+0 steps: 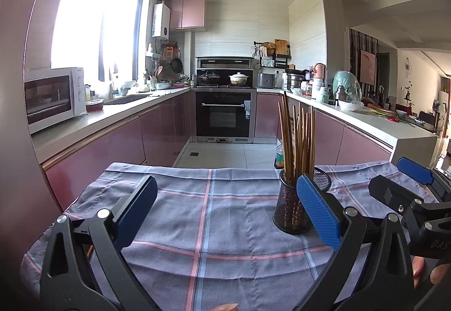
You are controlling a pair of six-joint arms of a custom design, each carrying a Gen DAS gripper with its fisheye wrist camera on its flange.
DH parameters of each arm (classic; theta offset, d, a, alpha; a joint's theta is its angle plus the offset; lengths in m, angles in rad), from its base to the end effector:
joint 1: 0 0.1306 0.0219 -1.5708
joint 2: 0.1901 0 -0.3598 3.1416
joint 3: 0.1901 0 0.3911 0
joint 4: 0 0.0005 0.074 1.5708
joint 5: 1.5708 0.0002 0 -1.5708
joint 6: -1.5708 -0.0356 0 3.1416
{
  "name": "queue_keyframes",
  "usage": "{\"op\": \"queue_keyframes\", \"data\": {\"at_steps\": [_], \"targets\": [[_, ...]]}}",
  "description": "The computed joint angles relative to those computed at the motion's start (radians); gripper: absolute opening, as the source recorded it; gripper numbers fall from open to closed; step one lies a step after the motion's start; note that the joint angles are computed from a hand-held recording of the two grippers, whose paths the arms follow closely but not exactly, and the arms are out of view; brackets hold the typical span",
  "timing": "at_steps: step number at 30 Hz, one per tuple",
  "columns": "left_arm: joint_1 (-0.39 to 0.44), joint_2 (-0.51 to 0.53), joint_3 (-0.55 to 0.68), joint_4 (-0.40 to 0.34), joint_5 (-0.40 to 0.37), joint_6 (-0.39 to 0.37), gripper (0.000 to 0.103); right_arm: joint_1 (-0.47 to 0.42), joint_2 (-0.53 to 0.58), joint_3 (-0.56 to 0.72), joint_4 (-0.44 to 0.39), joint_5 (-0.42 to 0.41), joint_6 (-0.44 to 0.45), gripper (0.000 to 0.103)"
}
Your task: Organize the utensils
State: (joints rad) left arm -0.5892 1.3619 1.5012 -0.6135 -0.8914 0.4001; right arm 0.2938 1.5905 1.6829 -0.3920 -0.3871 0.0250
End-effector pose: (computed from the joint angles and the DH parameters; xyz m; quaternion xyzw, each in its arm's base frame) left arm 0.4209 -0.2486 0.5005 -0.1510 0.7878 0.1005 0.5886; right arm 0.5594 0.1828 0.4868 -0.2381 0.7616 0.2314 0.5566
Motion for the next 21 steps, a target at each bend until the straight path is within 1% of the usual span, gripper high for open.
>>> {"op": "queue_keyframes", "data": {"at_steps": [21], "targets": [[-0.004, 0.004, 0.005, -0.008, -0.005, 0.007, 0.098, 0.000, -0.001, 0.003, -0.002, 0.002, 0.001, 0.096]]}}
